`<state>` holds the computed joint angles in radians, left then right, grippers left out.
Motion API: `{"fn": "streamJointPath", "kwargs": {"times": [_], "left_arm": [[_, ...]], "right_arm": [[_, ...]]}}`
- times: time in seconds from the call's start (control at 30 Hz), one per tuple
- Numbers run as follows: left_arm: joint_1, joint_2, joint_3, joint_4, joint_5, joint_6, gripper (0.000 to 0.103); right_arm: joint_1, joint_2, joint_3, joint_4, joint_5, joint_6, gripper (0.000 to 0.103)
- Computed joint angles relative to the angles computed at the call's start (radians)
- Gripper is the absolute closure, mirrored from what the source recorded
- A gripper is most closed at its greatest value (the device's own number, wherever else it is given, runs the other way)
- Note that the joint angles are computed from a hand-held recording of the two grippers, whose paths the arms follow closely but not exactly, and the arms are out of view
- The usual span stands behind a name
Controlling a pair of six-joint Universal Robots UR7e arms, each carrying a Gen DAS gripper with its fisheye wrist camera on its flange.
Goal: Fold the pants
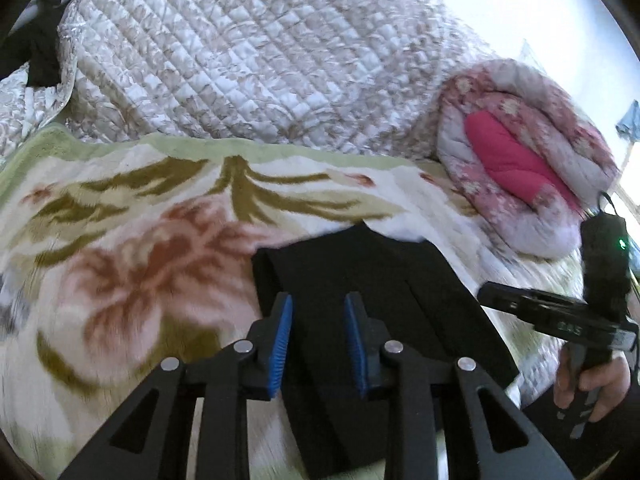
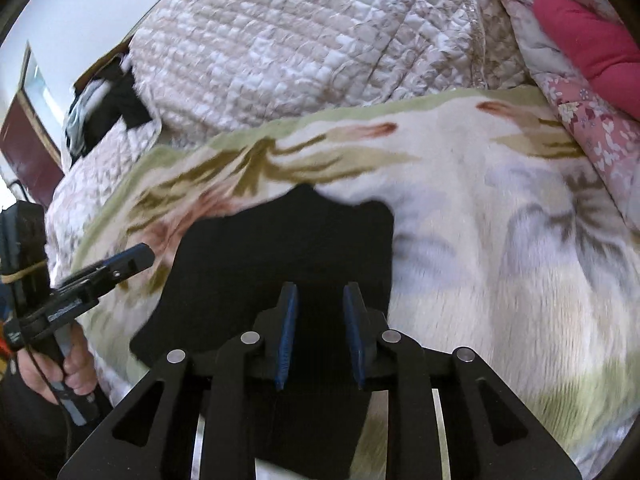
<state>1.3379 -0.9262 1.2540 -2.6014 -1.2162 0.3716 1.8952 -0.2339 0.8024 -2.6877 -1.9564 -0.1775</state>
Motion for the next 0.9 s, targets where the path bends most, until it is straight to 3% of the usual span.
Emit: {"fn": "streamJointPath", "kwargs": {"times": [0.1,0.17,0.23,0.3,0.53,0.7,0.73,0.8,0.9], "left_arm": [[-0.012,-0.049,0.101,-0.032,0.001,0.036,0.073],[-0.016,-0.058,0.134,-0.02,0.018,0.051,0.073],[-0.019,-0.044,0.137,0.0,0.075,0.045,0.072],[-0.026,-0.036,0.149,-0.057,0.112,0.089,0.07],[-0.02,-0.036,0.123,-0.034,0.132,0.037,0.069],[-0.019,-0.028,0.072,0.039,0.14,-0.035,0.07],[-0.023,-0.023,0.064,0.04,0.152,-0.035,0.069],[-0.029,-0.018,0.051,0.042,0.158,-0.032,0.069],[-0.04,-0.006,0.023,0.054,0.155,-0.018,0.068]], "right_arm": [[0.014,-0.024,0.075,-0.048,-0.016,-0.034,0.079],[0.018,-0.019,0.076,0.012,-0.036,-0.023,0.079],[0.027,0.005,0.059,0.036,-0.093,-0.057,0.079],[0.038,0.02,0.035,0.042,-0.129,-0.086,0.079],[0.026,-0.016,0.051,0.06,-0.073,0.028,0.079],[0.031,-0.039,0.05,0.016,-0.048,0.019,0.079],[0.031,-0.037,0.042,0.02,-0.049,0.01,0.077],[0.032,-0.029,0.016,0.041,-0.054,-0.001,0.065],[0.034,-0.01,-0.037,0.076,-0.045,-0.023,0.059]]}}
